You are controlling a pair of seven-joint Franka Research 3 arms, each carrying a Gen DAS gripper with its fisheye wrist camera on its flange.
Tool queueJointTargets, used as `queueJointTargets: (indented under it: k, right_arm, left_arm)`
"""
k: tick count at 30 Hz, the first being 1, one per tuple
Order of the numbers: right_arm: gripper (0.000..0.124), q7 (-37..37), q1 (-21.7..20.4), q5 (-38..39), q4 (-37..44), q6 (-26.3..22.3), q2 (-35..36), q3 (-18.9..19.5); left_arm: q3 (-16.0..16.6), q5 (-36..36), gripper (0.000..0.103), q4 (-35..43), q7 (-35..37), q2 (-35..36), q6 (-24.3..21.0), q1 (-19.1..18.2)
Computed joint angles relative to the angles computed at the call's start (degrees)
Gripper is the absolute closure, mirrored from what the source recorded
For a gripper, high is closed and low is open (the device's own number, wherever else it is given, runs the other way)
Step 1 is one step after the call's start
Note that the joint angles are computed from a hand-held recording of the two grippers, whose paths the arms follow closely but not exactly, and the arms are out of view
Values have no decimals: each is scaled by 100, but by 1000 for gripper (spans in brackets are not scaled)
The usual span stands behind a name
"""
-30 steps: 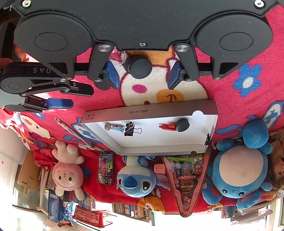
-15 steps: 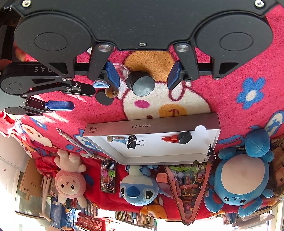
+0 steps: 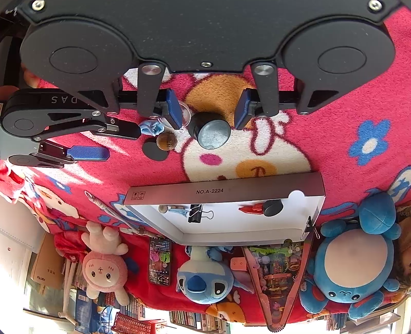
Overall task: Organize rigid objects
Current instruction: 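Close the left tool on a second black disc while the right tool grasps a blue hair clip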
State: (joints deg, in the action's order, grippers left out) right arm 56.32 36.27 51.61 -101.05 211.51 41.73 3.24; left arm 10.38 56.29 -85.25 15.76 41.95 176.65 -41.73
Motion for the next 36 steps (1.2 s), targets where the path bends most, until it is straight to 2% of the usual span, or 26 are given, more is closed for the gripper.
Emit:
queueJointTargets:
  k: [9,14,21,25,26,28,32,36]
  right_arm:
    - [44,22,-29,-49,-39,4,-13,37]
    - [44,287,-173,-508,-207,1,-64,208]
    - [47,395,6,-735,-102,-190,-13,81]
    - [51,577,46,-701,42,-158,76,74]
    - [54,654,18,-722,70,-141,100,105]
    - [56,807,-33,-758,115,-130,132,158]
    - [61,970,-16,-744,218,-149,189,140]
    - [66,1000,61,-688,308,-195,233,63]
  left_arm:
    - [250,232,65,36,-400,11,-4,-174]
    - [271,426,65,120,-611,20,-71,-155]
    - [-164,283,65,368,-204,160,-246,179]
    - [-1036,-555,65,410,757,307,-79,870]
    - [-1059,-688,65,421,803,337,-34,899]
    - [-889,-808,65,453,813,360,4,780]
    - [-351,-939,65,431,694,346,147,388]
    - [5,-1082,71,364,673,315,286,128]
